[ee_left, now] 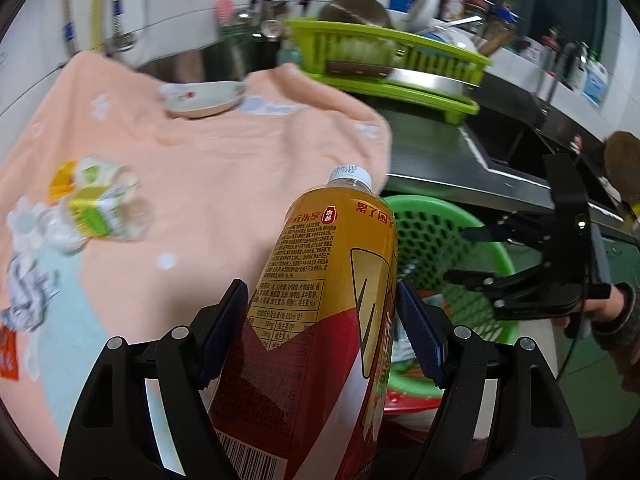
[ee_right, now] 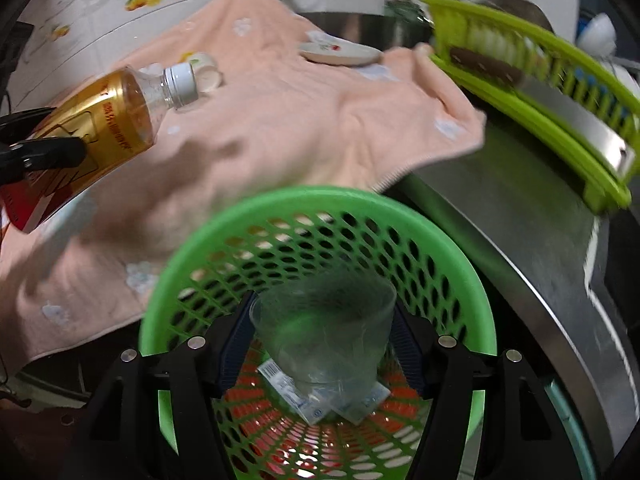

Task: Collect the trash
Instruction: 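Carry the clear cup with right gripper while left gripper carries the gold-red bottle, release both into the green basket, then move both grippers back over the towel toward the remaining trash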

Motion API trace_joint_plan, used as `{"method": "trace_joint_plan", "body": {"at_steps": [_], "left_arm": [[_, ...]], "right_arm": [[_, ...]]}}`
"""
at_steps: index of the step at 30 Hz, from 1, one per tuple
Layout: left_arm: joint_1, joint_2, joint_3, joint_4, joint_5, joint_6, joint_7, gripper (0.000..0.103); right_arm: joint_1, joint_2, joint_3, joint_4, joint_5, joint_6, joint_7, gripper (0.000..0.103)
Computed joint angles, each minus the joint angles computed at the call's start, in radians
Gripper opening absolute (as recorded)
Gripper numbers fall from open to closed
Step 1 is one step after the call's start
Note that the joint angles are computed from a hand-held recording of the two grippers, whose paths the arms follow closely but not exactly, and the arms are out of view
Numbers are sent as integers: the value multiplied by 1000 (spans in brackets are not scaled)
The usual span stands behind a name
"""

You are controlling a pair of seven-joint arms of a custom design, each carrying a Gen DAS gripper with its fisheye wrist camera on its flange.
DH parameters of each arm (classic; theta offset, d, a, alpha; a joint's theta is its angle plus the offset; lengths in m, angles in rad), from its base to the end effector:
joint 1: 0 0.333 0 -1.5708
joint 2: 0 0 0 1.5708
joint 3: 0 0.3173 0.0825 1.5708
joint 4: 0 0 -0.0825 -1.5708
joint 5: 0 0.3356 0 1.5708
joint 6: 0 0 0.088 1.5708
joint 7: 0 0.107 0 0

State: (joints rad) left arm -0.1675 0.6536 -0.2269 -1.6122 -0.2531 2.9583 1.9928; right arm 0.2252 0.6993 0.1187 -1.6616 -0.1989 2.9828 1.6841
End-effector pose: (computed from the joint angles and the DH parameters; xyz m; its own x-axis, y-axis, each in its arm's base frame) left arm 0.6682 -0.2207 0.3616 -0.4869 -0.8716 0.0571 -0.6689 0.3301 -0.6660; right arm 0.6558 0.2311 0.3092 0.3571 -0.9341 -0.0021 -0.7557 -0.2875 -0.5884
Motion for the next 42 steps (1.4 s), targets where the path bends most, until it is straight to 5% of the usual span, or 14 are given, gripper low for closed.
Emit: {"method": "trace_joint_plan", "body": {"at_steps": [2, 20, 33, 42], "left_arm": [[-15, 23, -3, 34, 7, -21, -4, 74], [-94, 182, 2, 267, 45, -168, -76, 77], [-89, 85, 33, 116, 48, -36, -99, 97], [-109, -7, 132, -12, 92, 51, -183, 98]], "right_arm": [[-14, -4, 5, -20, 10, 16, 6, 73], [-54, -105, -15, -217, -38, 185, 84, 80], [-112, -103, 68, -201, -60, 197, 67, 81], [-113, -83, 103, -144, -53, 177, 23, 82]]}}
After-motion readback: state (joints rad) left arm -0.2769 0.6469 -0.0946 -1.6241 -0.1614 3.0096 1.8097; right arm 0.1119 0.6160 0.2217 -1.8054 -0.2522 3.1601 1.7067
